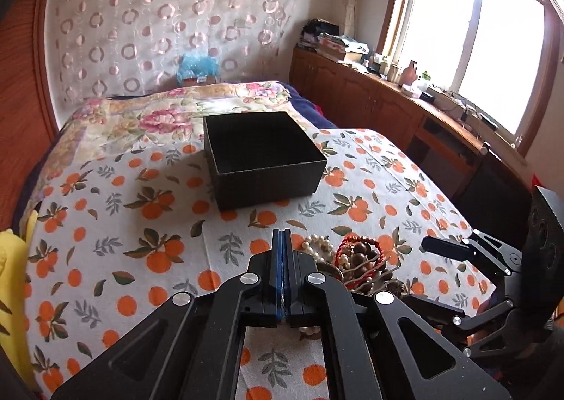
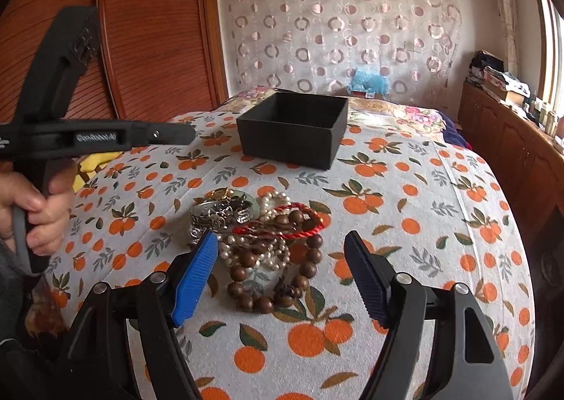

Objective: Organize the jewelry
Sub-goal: 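Reach the left gripper into the jewelry pile and grasp the gold ring, then grasp the silver bangle with the right gripper while the left gripper holds the gold ring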

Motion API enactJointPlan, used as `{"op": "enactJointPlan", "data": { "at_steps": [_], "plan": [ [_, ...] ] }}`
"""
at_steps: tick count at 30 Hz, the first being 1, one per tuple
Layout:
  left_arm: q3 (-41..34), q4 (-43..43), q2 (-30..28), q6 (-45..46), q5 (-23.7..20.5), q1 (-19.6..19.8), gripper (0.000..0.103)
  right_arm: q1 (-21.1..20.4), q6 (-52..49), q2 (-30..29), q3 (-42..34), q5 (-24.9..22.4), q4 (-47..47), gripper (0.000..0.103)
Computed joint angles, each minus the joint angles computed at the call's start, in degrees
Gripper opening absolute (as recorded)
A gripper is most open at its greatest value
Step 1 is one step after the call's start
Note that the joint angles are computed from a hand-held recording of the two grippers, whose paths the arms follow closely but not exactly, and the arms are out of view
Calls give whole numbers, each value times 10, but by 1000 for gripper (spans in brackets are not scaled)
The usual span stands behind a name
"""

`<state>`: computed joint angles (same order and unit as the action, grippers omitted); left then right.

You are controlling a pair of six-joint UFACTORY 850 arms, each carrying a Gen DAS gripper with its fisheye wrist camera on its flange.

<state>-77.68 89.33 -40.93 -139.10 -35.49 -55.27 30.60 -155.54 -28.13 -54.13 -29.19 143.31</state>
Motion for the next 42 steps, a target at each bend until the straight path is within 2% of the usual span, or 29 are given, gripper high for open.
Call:
{"op": "enactJointPlan", "data": {
  "at_steps": [4, 5, 6, 8, 14, 16, 18, 21, 33, 36, 42],
  "plan": [
    [-25, -55, -23, 74, 37, 11, 2, 2, 0, 1, -1, 0, 3, 77],
    [-35, -76, -32, 103, 41, 13, 10, 2, -1, 1, -1, 0, 4, 77],
    [-40, -84, -39, 114, 44, 14, 23, 2, 0, 1, 0, 1, 3, 77],
    [-49, -99, -51, 128, 49, 18, 34, 2, 3, 0, -1, 3, 1, 77],
    [-56, -122, -67, 140, 77, 33, 34, -3, 8, -2, 2, 1, -2, 77],
    [-51, -104, -66, 117, 90, 37, 33, -5, 10, -3, 3, 1, -2, 77],
    [-41, -63, -61, 72, 109, 40, 26, -7, 13, -2, 5, -2, -4, 77],
    [-38, -53, -59, 58, 92, 35, 18, -7, 12, -3, 5, -2, -4, 77],
    [18, -2, -16, -27, 46, 28, 18, -3, 16, -11, -8, 3, -16, 77],
    [29, -10, -5, -24, 24, 20, 18, 3, 44, -20, -26, 11, -57, 76],
    [52, -11, 11, -37, -5, 5, 18, 21, 172, -50, -85, 31, -197, 76]
  ]
}}
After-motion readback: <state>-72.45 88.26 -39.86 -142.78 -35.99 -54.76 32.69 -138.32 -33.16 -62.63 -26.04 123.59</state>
